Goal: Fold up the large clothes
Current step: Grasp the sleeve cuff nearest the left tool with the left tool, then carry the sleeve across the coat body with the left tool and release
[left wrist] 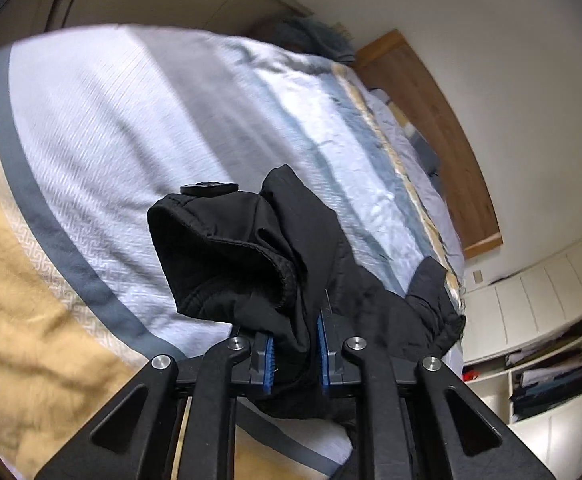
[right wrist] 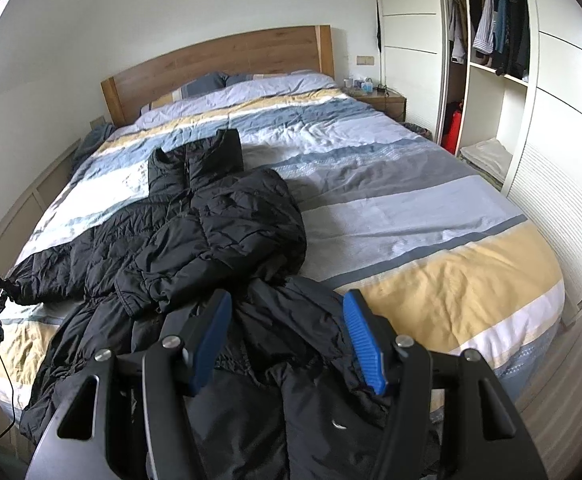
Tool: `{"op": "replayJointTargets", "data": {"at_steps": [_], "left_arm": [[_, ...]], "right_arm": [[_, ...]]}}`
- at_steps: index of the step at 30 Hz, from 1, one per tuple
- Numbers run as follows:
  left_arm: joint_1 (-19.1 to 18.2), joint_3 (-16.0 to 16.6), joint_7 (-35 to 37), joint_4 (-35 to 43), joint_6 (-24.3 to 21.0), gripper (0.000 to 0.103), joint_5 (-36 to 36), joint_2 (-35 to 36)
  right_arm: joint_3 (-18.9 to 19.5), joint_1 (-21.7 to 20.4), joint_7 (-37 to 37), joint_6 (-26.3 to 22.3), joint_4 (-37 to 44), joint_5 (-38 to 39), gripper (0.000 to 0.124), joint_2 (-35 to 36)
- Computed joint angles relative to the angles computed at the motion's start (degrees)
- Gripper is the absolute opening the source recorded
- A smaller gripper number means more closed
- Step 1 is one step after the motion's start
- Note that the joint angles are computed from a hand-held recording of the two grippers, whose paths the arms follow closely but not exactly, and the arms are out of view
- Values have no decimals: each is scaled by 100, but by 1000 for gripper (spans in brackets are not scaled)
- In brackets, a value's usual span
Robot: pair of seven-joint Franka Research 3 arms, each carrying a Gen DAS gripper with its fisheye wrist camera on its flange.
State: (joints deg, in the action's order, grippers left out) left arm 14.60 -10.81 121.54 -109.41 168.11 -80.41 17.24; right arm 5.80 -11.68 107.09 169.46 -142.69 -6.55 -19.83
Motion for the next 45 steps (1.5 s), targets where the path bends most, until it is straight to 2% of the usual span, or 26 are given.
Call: {"op": "replayJointTargets", "data": {"at_steps": [7,11,14,20,25,28,34,43,45], "left_arm": [[-432,-91,-507,-238,323,15,1026,-548],[-666,-176,-870,-217,421,15,1650,-720],[-849,-241,-1195,-80,480,15,2185,-732],[-1264,-415,-2241,204,582,14,3687,-646],[-1946,-126,-3678,516,482,14,5508,-373],[-2521,251,-4671,838,239,14,6689,-121],[-3237,526,-5887,1673,-412,14,8263,605],[-3753,494,-6915,2720,-1592,14,9786,1698],[-3720,418,-7057,2670,-1663,17,9931,1767]], "right_arm": [[-463,444,-651,317,-321,687,57,-229],[-578,617,-1081,465,-457,1060,57,-321],[-515,590,-1360,520,-551,1164,57,-397],[-745,751,-1979,709,-775,1509,57,-591],[-1245,1088,-2636,899,-995,1983,57,-727],[-1502,1211,-3026,985,-1138,2228,57,-817],[-1920,1272,-3645,1053,-1438,2645,57,-1027],[-2062,596,-4153,701,-1779,2960,57,-1433],[-2100,478,-4222,639,-1823,3018,57,-1484]]}}
